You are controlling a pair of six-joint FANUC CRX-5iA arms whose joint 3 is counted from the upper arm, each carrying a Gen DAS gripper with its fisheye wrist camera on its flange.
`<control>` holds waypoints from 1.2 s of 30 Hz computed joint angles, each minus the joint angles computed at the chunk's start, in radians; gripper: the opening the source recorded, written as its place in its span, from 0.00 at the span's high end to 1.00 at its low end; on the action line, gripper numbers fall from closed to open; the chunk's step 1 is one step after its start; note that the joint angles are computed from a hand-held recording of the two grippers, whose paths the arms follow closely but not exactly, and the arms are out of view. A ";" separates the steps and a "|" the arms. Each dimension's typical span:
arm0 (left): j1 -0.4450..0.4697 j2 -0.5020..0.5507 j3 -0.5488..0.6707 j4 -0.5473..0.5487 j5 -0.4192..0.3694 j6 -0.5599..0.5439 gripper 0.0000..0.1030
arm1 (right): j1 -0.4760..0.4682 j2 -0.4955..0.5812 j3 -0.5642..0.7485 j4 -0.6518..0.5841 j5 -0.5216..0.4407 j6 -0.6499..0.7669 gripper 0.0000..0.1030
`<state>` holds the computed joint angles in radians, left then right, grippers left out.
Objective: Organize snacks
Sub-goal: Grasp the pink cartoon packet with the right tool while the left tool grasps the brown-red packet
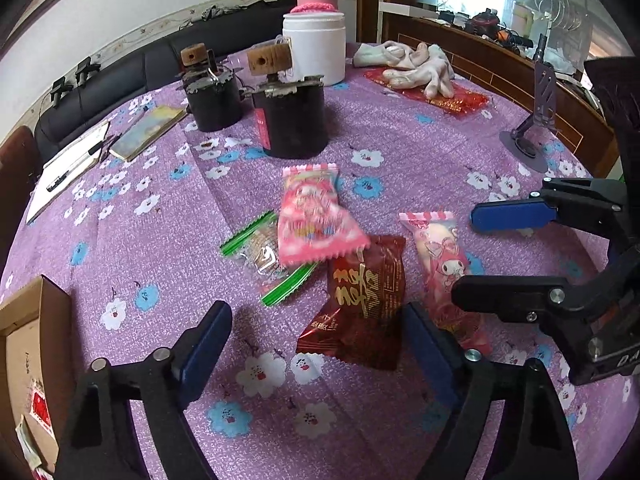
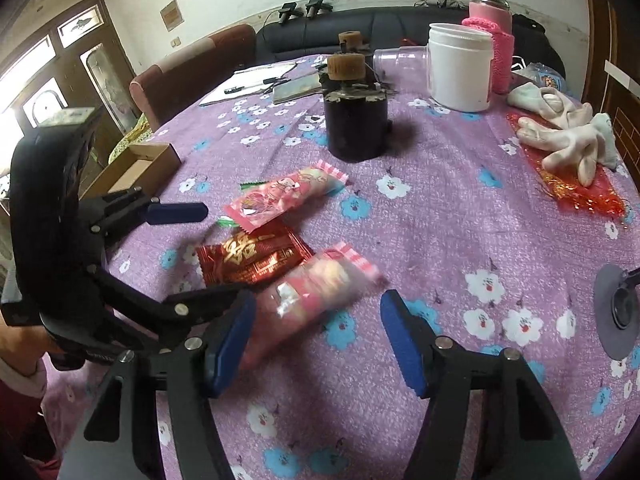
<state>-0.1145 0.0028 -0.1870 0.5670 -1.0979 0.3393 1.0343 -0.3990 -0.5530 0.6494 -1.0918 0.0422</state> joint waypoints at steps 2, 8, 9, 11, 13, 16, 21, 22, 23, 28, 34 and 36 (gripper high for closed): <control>-0.001 0.001 -0.002 0.002 -0.002 -0.001 0.14 | -0.007 0.013 0.009 -0.005 0.009 0.013 0.38; 0.001 0.008 0.006 -0.009 -0.008 -0.010 0.19 | -0.033 0.040 0.027 -0.037 0.044 0.040 0.40; 0.002 0.009 0.008 -0.010 -0.010 -0.012 0.19 | -0.036 0.041 0.028 -0.039 0.047 0.038 0.40; 0.006 0.015 0.013 -0.007 -0.018 -0.019 0.19 | -0.042 0.046 0.030 -0.044 0.052 0.040 0.40; 0.008 0.022 0.021 -0.007 -0.025 -0.022 0.19 | -0.048 0.049 0.030 -0.051 0.060 0.037 0.40; 0.012 0.030 0.034 -0.010 -0.043 -0.028 0.19 | -0.050 0.059 0.037 -0.046 0.050 0.031 0.41; 0.006 0.029 0.035 -0.016 -0.045 -0.039 0.19 | -0.055 0.112 0.088 -0.056 -0.022 0.070 0.50; 0.006 0.032 0.039 -0.014 -0.052 -0.037 0.19 | -0.054 0.122 0.098 -0.059 -0.039 0.079 0.57; 0.003 0.034 0.042 -0.015 -0.053 -0.034 0.19 | -0.051 0.132 0.109 -0.061 -0.063 0.091 0.58; -0.011 0.038 0.046 -0.016 -0.050 -0.035 0.19 | -0.038 0.141 0.120 -0.062 -0.125 0.099 0.73; -0.022 0.042 0.045 -0.004 -0.040 -0.026 0.25 | -0.026 0.102 0.091 -0.060 -0.129 0.052 0.77; -0.024 0.043 0.046 0.000 -0.041 -0.026 0.30 | -0.019 0.088 0.080 -0.057 -0.128 0.036 0.77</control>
